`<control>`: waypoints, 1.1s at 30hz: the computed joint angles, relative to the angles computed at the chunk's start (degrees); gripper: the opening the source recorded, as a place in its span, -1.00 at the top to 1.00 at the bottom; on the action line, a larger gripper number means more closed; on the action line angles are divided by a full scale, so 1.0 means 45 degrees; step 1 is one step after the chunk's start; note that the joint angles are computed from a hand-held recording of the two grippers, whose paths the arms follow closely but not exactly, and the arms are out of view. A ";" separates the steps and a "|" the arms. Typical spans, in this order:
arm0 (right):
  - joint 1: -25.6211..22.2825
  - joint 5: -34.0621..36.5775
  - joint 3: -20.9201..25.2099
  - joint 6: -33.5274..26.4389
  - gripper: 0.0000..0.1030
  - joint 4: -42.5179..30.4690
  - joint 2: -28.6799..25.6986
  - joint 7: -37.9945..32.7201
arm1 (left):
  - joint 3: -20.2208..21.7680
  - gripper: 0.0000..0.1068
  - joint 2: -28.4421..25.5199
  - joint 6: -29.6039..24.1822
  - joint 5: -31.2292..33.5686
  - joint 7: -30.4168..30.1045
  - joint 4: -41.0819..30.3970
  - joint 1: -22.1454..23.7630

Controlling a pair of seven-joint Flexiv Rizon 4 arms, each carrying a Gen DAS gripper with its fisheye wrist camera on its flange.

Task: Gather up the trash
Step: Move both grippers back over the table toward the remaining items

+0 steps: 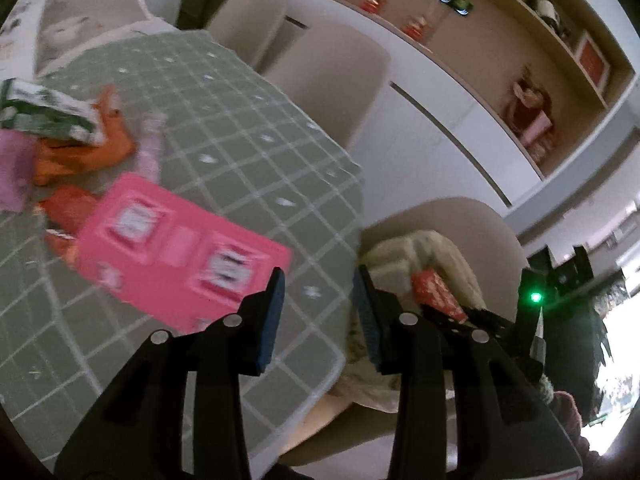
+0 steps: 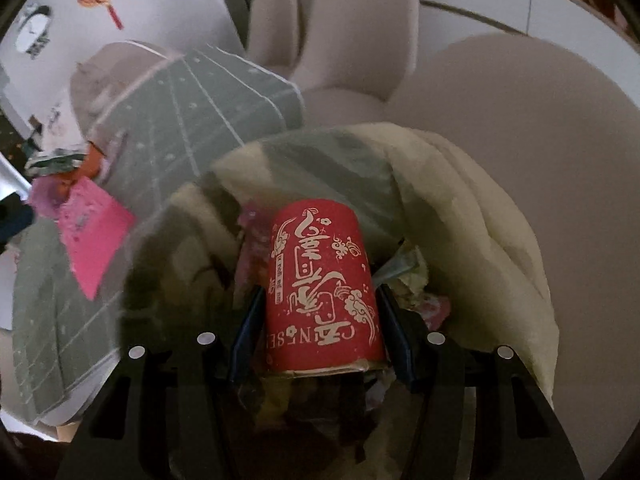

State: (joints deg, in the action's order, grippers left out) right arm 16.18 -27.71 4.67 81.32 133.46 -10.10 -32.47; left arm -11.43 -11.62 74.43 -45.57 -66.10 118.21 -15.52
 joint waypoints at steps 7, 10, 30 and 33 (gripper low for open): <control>0.0351 -0.2015 -0.0743 0.0091 -0.13 0.0402 0.0366 0.2324 | 0.0267 0.35 0.0361 -0.0080 -0.0613 0.0594 0.0476 0.0359; 0.0235 -0.3832 -0.1025 0.0251 -0.27 0.0741 0.0790 0.4026 | 0.0268 0.34 0.0515 -0.0002 -0.1448 0.1513 0.0692 0.0464; -0.0542 -0.8549 0.0851 -0.1006 -0.28 -0.1185 0.1624 0.8414 | 0.1393 0.33 0.0899 0.0104 -0.5412 0.4320 0.1040 0.1331; -0.0125 -0.8985 0.0790 -0.1430 -0.28 -0.1805 0.1252 0.8766 | 0.1613 0.32 0.0990 0.0305 -0.5918 0.4693 0.1047 0.1570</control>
State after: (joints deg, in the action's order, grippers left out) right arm 15.61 -68.14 8.23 74.88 125.34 -4.47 6.98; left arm -4.18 -7.17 75.81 -72.20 -44.98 122.92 -8.46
